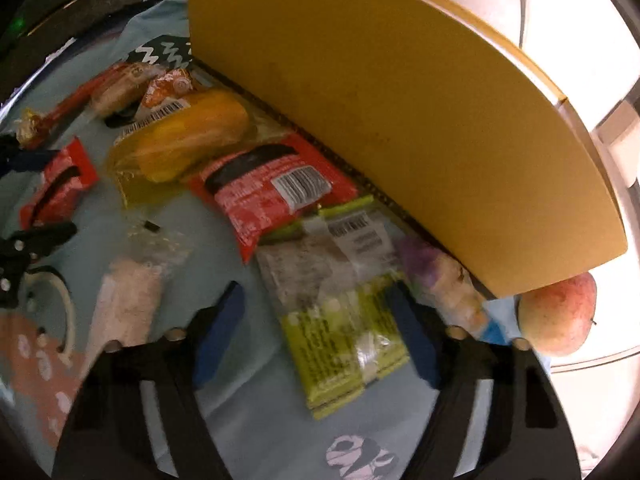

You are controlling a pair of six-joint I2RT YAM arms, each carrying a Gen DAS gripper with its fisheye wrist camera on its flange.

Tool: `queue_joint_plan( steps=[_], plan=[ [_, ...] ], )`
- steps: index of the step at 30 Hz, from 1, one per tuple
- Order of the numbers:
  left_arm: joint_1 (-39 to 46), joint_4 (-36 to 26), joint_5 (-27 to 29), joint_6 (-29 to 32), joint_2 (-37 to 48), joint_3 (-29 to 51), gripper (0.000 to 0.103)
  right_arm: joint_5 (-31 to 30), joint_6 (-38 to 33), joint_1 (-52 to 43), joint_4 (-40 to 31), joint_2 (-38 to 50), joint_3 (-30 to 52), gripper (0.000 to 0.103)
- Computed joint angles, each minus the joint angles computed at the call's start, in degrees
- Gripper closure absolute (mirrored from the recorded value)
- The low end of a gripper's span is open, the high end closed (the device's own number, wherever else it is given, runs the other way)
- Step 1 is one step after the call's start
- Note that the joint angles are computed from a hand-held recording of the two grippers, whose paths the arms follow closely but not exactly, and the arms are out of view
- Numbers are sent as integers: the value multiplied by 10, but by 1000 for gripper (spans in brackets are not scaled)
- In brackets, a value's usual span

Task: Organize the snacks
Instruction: 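Grasp the red snack pack with the left gripper while the right grasps the green pack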

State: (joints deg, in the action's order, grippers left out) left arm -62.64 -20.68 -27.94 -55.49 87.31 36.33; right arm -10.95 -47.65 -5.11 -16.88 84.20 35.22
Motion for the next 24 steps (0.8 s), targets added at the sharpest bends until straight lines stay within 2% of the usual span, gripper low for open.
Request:
queue_joint_plan(
  steps=[1,2,3,5,8,9,11,12,13,15,17,18,19,22,23,24],
  plan=[
    [-2,3,-1,6,-10,-6,57,-18,-5,-10,-44,2,23,61],
    [-10,-2,-3,-1,-14,-8,58,-39,-20,-23,-94,2,43,69],
    [-15,-5,-3,-5,-27,-13,58,-55,-37,-35,-138,8,65,103],
    [-28,-16,-8,-23,-51,-20,58,-65,-65,-65,-172,-15,56,103],
    [-42,-26,-6,-37,-68,-17,58,-102,-72,-115,-238,-5,64,103],
    [-48,-31,-4,-40,-73,-17,58,-121,-81,-133,-234,-23,54,103],
    [-48,-31,5,-37,-76,-20,58,-132,-96,-148,-215,-60,33,83],
    [-48,-31,10,-38,-69,-18,58,-118,-82,-132,-185,-63,26,50],
    [-50,-31,13,-41,-63,-17,58,-108,-77,-123,-157,-55,22,33],
    [-41,-28,21,-39,-51,-13,56,-84,-76,-113,-119,-33,28,25],
    [-36,-31,24,-37,-47,-11,54,-57,-65,-97,-76,-2,33,22],
    [-34,-35,22,-34,-45,-8,54,-56,-68,-95,-66,8,33,16],
    [-32,-37,22,-30,-43,-6,54,-56,-70,-83,-51,19,31,4],
    [-26,-34,23,-32,-42,-7,49,-27,-90,-43,50,20,-18,1],
    [-25,-32,23,-35,-42,-9,49,-41,-92,-45,62,23,-22,1],
    [-26,-26,25,-40,-39,-12,48,-42,-73,-43,41,44,-2,1]
  ],
)
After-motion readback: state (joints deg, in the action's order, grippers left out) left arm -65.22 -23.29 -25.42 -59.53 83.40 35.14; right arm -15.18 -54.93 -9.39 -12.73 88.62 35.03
